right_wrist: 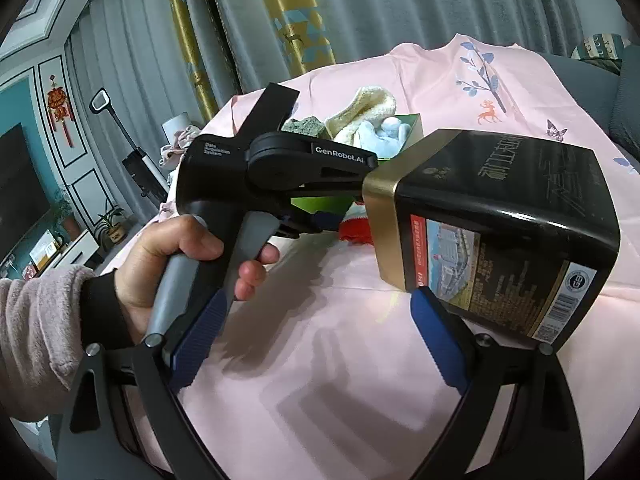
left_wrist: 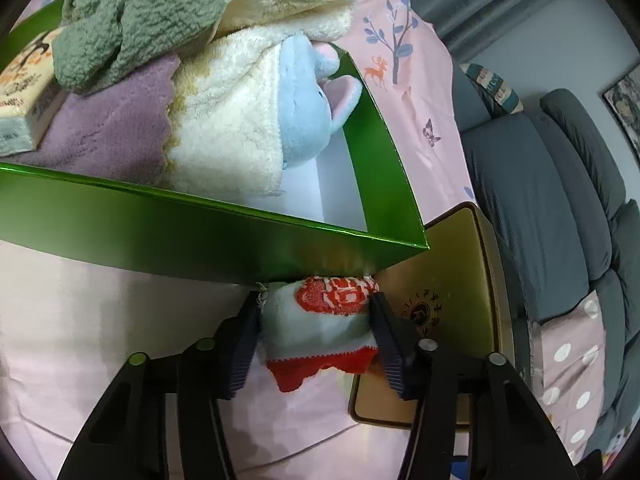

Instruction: Organize soft objects

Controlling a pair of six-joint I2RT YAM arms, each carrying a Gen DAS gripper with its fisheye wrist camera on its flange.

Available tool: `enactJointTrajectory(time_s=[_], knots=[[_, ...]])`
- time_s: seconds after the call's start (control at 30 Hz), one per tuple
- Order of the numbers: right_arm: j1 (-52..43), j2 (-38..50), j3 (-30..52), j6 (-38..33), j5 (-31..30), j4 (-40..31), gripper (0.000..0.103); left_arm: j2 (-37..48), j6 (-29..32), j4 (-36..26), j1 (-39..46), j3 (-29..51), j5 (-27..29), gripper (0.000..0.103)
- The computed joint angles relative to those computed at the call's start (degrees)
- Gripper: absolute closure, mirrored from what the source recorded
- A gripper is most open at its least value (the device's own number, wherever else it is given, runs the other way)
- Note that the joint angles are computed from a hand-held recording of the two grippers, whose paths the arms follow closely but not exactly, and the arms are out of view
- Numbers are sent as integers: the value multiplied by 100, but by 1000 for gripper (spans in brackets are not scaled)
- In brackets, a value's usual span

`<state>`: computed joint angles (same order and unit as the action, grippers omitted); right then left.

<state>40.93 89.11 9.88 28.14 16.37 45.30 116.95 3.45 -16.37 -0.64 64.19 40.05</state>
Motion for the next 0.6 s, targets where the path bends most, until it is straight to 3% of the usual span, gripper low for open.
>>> enactJointTrajectory(time_s=[0.27, 0.43, 0.53, 0.6], knots=[[-50, 149, 58, -65, -204, 89, 10, -578, 667, -674, 639, -316, 257, 56], [125, 204, 205, -92, -362, -69, 10, -1117, 1836, -1698, 1361, -641, 326, 56], [289, 263, 454, -86, -446, -427, 10, -1133, 2299, -2196, 1775, -702, 253, 56], [412, 359, 730, -79, -375, -839, 10, -1156, 2357, -2101, 1955, -827, 165, 56]])
